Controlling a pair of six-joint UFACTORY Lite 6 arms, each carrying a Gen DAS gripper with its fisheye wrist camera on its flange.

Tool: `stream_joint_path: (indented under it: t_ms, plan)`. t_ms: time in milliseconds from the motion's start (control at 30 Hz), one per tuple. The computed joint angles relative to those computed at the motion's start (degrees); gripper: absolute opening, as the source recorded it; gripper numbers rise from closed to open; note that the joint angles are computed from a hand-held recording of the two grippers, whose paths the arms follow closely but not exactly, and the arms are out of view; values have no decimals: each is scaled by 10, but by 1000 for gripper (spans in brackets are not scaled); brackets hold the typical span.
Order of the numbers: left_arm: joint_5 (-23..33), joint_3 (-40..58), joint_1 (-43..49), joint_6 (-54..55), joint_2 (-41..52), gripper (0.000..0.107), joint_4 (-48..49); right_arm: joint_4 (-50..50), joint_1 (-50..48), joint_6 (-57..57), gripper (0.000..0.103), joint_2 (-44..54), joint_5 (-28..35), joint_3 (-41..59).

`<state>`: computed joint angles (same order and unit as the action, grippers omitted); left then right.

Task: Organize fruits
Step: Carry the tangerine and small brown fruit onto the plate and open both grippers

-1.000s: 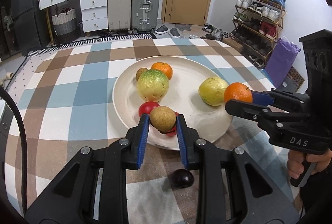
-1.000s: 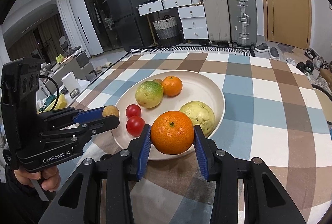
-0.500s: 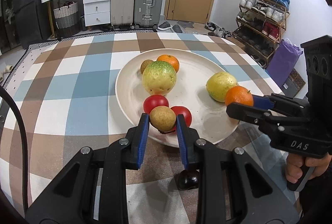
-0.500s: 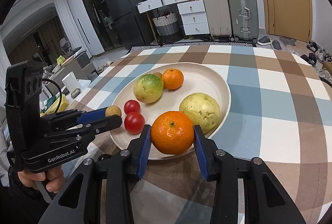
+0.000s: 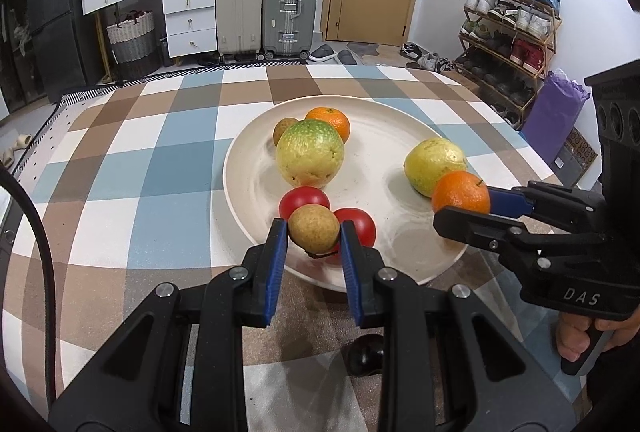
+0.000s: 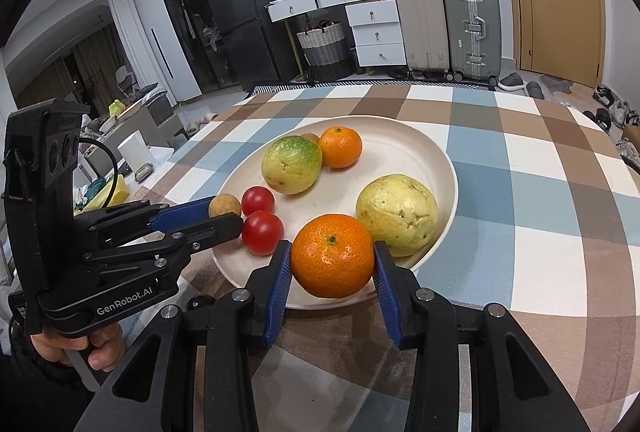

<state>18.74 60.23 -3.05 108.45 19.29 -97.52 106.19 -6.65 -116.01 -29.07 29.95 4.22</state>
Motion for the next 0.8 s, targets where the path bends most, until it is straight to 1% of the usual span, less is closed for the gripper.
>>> stream_joint_path:
  t_ms: [167, 533, 600, 800]
  plan:
    - [11, 12, 3, -22, 13, 24, 11, -3, -8, 4, 41, 13, 13, 5]
    - [2, 8, 2, 7, 10, 24, -10, 25, 6, -15, 41, 17, -3, 7]
    - [1, 6, 1, 8, 8, 24, -10, 26, 5, -19, 44, 18, 0, 7]
    - [-13, -5, -6, 38, -3, 24, -42, 24, -10, -14, 45, -18, -2, -11]
